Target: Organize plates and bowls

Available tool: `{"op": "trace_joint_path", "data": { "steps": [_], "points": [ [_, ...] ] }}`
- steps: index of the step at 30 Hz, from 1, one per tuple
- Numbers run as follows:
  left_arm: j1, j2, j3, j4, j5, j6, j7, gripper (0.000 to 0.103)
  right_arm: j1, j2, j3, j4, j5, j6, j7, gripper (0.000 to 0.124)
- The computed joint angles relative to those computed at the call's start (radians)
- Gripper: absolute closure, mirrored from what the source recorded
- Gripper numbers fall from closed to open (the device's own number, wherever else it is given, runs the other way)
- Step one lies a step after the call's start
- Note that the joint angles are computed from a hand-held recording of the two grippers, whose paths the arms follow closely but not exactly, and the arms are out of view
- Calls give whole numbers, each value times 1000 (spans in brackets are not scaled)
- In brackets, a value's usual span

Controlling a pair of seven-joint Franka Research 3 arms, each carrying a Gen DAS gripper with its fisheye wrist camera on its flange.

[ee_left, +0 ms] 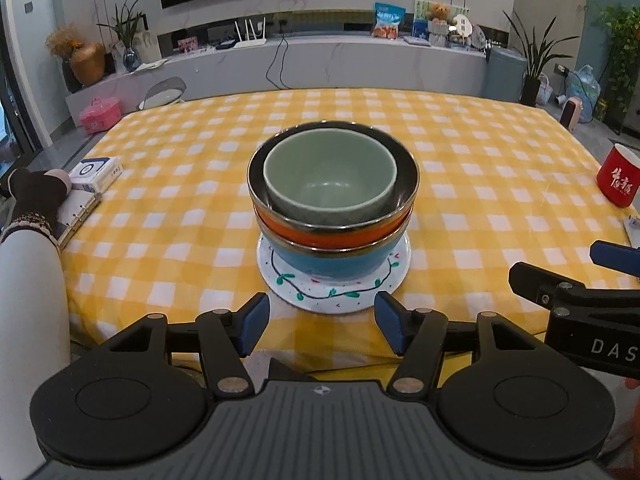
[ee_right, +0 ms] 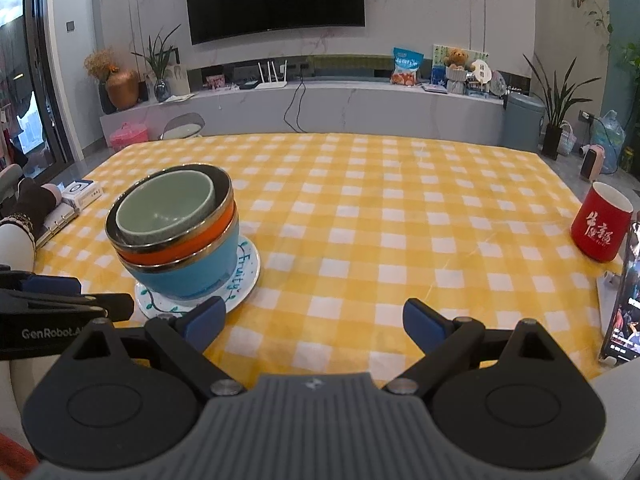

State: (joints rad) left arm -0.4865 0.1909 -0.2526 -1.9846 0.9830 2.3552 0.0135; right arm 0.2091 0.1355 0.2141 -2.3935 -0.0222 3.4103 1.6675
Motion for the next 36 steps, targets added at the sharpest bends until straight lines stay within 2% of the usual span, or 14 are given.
{"op": "trace_joint_path", "data": {
  "steps": [8, 13, 36],
  "points": [
    [-1, 2, 0, 6, -8, -8, 7, 31, -18, 7, 22, 12, -6, -29, 5, 30],
    [-1, 1, 1, 3, -4, -4, 7, 31, 22, 2, -7, 10, 47, -32, -38, 30],
    [-2, 5, 1, 6, -11, -1, 15, 31, 56, 1, -19, 14, 147, -42, -124, 30]
  ]
}}
